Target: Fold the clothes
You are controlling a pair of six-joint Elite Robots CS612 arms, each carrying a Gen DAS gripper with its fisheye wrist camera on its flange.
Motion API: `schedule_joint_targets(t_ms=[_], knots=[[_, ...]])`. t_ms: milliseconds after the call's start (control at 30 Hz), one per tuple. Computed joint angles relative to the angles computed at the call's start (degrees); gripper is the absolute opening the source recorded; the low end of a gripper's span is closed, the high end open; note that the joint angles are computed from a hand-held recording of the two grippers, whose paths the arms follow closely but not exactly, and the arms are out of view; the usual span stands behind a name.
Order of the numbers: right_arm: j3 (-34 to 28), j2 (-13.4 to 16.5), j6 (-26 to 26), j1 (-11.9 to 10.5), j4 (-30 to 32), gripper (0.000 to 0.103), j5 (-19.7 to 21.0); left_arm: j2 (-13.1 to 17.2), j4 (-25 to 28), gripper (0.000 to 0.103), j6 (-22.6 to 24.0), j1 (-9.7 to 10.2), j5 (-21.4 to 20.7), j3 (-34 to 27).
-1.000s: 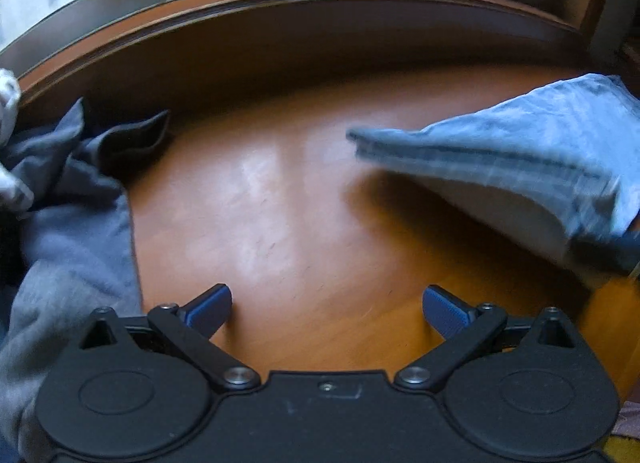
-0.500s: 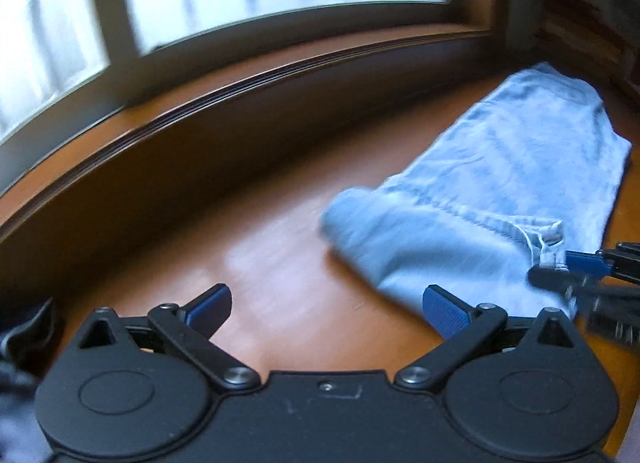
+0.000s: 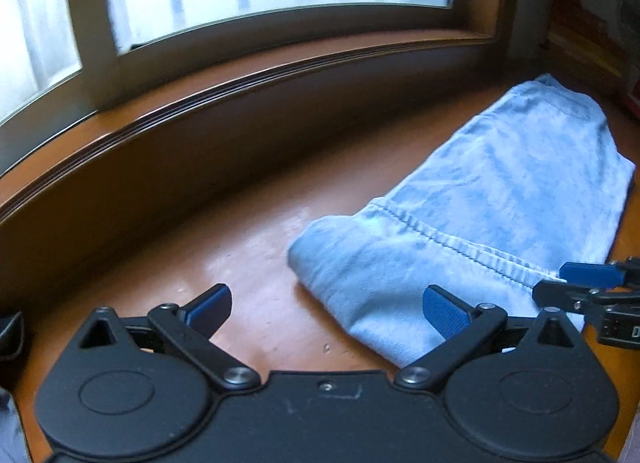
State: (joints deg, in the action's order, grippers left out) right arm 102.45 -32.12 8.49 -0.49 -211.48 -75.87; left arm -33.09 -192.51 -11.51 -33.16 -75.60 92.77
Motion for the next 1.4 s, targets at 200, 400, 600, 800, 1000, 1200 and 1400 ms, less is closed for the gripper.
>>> schedule_joint_targets(t_ms=[200,400,600,800,1000,1200,1400], knots=[[-0.1,0.8,-2.4,0.8,-4.0,0.014,0.6,-0.7,-0.7,0.102,-1.4,-0.03,1.3,1.2],[2.1,0.7,-2.7,2.1,-12.8,0.013,-5.4,-0.4,-1.4,0.102,-0.3,-0.15,1.3,0.7],[1.8,1.2,-1.4,1.7,-6.7,0.027,-4.9,1.2,-2.7,0.102,7.1,-1.09,2.0,-1.9],[3.4,0.0,-1.7,-1.0,-10.2,0.047,-8.7,2.9,-0.3,0.102,15.3,-2.45,2.9,-4.2],[-3.0,0.5,-7.3,-7.9,-3.0,0.05,-17.4,2.9,3.5,0.103,15.1,-3.48,5.3,-5.2],[-14.3,4.2,-11.9,-13.5,9.9,0.05,-14.9,1.8,12.3,0.103,7.0,-4.64,9.6,-6.4],[-23.8,8.0,-15.4,-16.1,17.8,0.051,-10.4,0.6,22.4,0.103,-6.5,-6.29,8.3,-7.9]])
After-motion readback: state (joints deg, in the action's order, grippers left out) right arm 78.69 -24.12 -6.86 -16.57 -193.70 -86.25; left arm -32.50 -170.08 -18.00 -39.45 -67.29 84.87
